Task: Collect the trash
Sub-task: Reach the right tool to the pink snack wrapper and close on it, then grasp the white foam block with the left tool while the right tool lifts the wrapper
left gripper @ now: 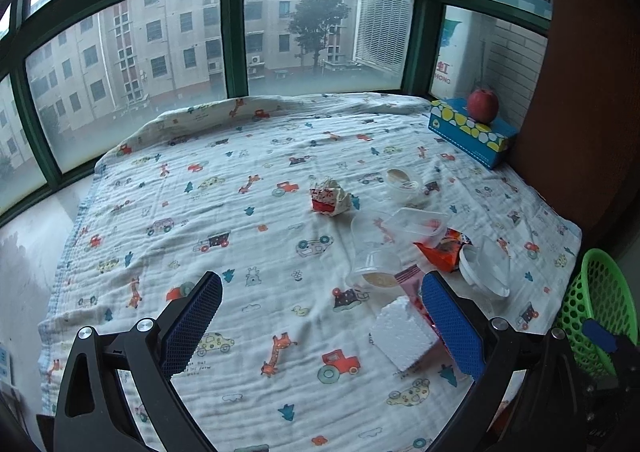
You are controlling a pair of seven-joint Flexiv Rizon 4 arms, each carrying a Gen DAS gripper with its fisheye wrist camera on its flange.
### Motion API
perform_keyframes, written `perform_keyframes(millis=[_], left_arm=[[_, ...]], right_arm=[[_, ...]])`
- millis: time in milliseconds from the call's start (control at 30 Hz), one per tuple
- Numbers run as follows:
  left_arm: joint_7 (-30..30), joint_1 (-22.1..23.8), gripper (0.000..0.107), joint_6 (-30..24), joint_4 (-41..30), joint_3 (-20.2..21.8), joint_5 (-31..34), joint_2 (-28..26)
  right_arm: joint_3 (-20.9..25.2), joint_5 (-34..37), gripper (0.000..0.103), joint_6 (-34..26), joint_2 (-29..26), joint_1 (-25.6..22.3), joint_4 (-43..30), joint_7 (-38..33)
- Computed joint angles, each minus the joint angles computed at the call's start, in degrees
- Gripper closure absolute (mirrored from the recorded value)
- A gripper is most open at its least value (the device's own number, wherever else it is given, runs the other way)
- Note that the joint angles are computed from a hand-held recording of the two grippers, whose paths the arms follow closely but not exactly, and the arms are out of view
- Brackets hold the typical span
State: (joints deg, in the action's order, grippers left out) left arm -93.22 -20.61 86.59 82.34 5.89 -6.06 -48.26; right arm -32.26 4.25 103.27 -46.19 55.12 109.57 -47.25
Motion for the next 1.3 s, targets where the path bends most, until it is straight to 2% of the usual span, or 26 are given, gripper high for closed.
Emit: perform_keyframes(millis=[167,333,500,600,667,767,833,967,1100,1300], left_arm=[[1.41,2.45,0.01,-0.36,-0.01,-2.73,-0.74,-0.35],[2.65,3.98,0.01,-0.32,-0.12,-4.05,-1.56,-1.0],[4.64,5.35,0.01,-0.75,-0.04,-5.48,-2.11,-1.47],[5.88,5.91,0.01,-1.0,0.03,-5.99,-2.26,-1.82],[6.82,6.51,0.01,-1.22,0.32,-6.76,-2.47,-1.96],[8.96,8.03,0.01,-1.56,1.03,-8.85,-2.93,-2.11],[10.1,8.36,0.01,-1.57,1.37,-9.17,-3.06,-2.2],[13.39,9.24,0.01,-1.45,1.85,-10.47,-2.85,-2.34],[16.71,9.78,0.01,-0.82,2.39,-11.6,-2.74,-2.51],[26.05,14.46,0.01,-0.61,3.75,-20.12,-3.71,-3.43]], right_arm=[[14.39,-6.21,0.005,0.85,-0.62,-13.18,-6.22,-4.14],[28.26,-12.75,0.007,-1.56,-2.81,-25.76,-11.81,-7.39],[32.86,-16.84,0.01,-4.44,-5.39,-30.18,-15.81,-9.66],[37.31,-18.99,0.012,-7.03,-7.35,-34.02,-18.8,-11.38],[41.89,-20.26,0.012,-8.85,-8.71,-37.48,-20.69,-13.24],[45.14,-20.99,0.012,-10.97,-10.3,-39.64,-22.8,-15.8],[44.77,-20.73,0.014,-11.44,-10.68,-39.23,-23.46,-16.7],[47.14,-20.11,0.022,-13.78,-12.04,-40.57,-25.52,-19.31],[47.21,-18.62,0.031,-14.38,-12.21,-40.27,-26.04,-20.71],[47.31,-16.88,0.046,-12.77,-11.39,-40.19,-25.01,-21.57]])
